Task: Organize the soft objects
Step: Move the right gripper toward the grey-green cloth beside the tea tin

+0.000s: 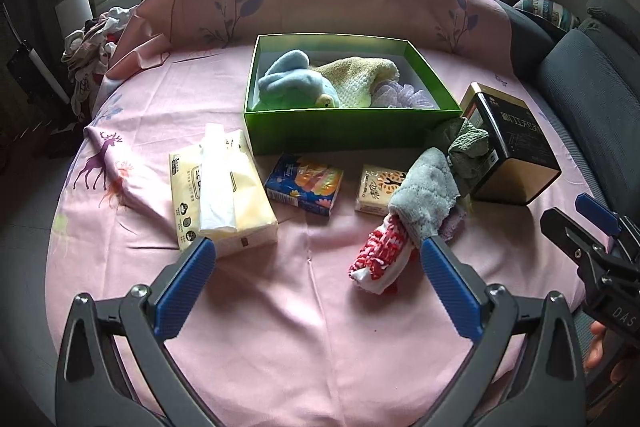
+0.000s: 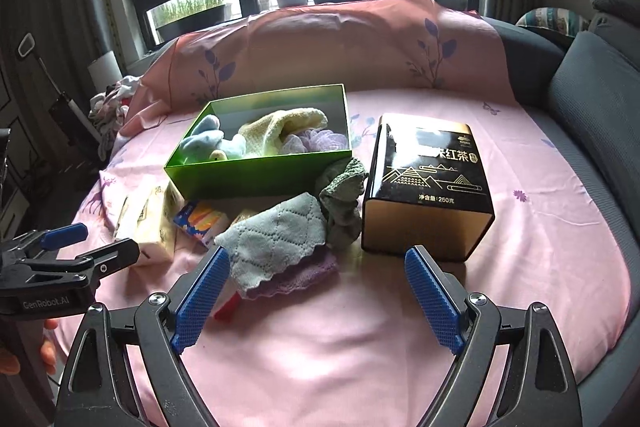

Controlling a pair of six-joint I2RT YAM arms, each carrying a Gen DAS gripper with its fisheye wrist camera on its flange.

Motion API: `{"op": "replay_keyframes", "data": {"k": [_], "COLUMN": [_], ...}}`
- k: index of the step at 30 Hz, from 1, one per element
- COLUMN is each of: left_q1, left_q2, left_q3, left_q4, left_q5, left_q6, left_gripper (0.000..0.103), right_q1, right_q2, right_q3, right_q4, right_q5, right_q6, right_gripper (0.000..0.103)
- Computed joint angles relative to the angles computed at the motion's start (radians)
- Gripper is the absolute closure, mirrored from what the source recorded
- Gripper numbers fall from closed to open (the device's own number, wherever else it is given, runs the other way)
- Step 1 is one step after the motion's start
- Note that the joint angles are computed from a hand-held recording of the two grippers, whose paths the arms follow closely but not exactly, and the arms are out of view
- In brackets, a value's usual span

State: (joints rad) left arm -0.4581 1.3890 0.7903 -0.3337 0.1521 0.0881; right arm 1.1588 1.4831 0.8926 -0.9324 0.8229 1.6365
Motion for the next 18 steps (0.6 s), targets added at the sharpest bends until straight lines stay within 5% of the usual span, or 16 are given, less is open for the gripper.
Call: {"op": "replay_keyframes", "data": {"k": [18], "left_q1": [0.004], "left_q2": [0.011], "left_q3": [-0.046], "left_q4": [0.009], "left_q5": [-0.004], "left_q6": [-0.02], "left_gripper": [0.001], "right_q1": [0.032], "right_q2": [-0.025], "right_q3": [-0.069], "right_q4": [0.033], "right_q5": [-0.033], "right_q6": [0.064], "right_gripper": [0.013]}}
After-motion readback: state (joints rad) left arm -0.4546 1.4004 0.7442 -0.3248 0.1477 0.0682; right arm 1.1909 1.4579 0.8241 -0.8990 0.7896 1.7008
